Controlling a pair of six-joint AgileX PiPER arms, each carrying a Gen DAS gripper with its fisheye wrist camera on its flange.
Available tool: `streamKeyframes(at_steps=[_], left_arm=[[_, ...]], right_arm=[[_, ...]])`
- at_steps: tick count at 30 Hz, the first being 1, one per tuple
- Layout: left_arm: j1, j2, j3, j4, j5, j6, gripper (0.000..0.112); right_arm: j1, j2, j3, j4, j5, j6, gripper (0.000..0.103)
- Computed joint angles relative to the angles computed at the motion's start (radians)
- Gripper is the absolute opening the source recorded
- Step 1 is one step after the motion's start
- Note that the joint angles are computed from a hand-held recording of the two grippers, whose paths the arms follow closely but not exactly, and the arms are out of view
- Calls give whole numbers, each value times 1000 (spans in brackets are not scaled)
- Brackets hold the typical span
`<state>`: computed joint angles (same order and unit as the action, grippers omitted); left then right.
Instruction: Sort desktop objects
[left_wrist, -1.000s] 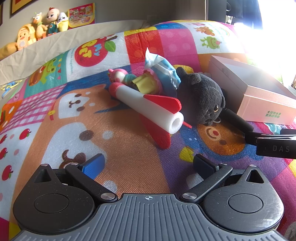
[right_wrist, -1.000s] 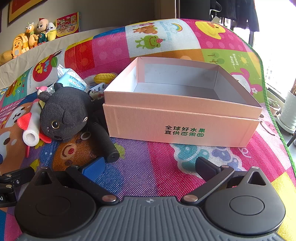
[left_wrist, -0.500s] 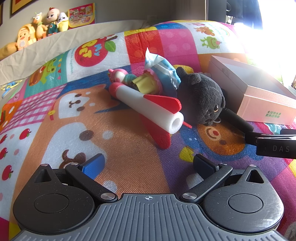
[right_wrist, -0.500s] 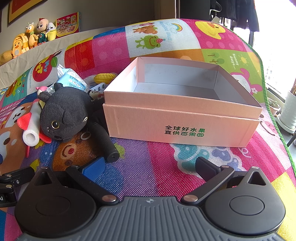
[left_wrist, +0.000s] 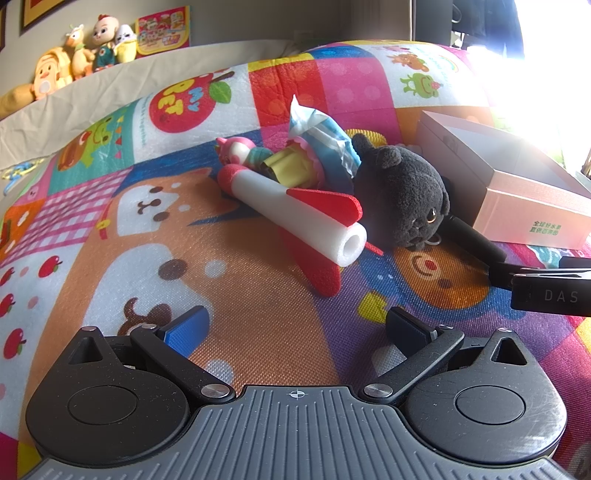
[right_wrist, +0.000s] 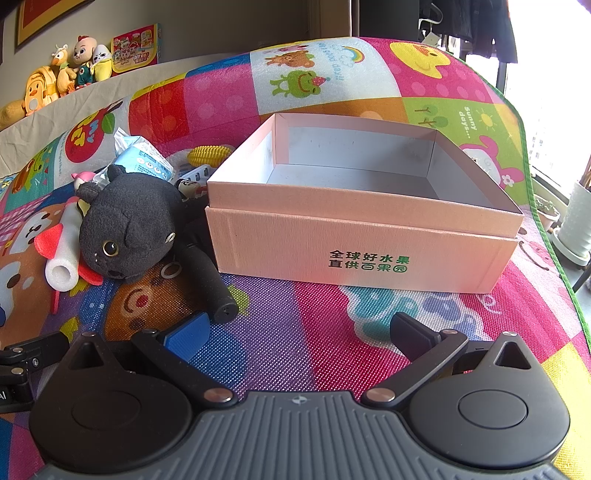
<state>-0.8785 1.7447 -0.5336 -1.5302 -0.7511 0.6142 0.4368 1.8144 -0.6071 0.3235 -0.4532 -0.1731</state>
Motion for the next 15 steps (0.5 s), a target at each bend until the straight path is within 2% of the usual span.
streamKeyframes(at_steps=[11, 15], left_arm=[[1, -4, -2, -5, 2, 7, 103], [1, -11, 1, -11, 6, 15, 103]], right_arm=[[-10, -13, 6, -18, 15, 8, 103], [-15, -55, -26, -16, 159, -24, 103]])
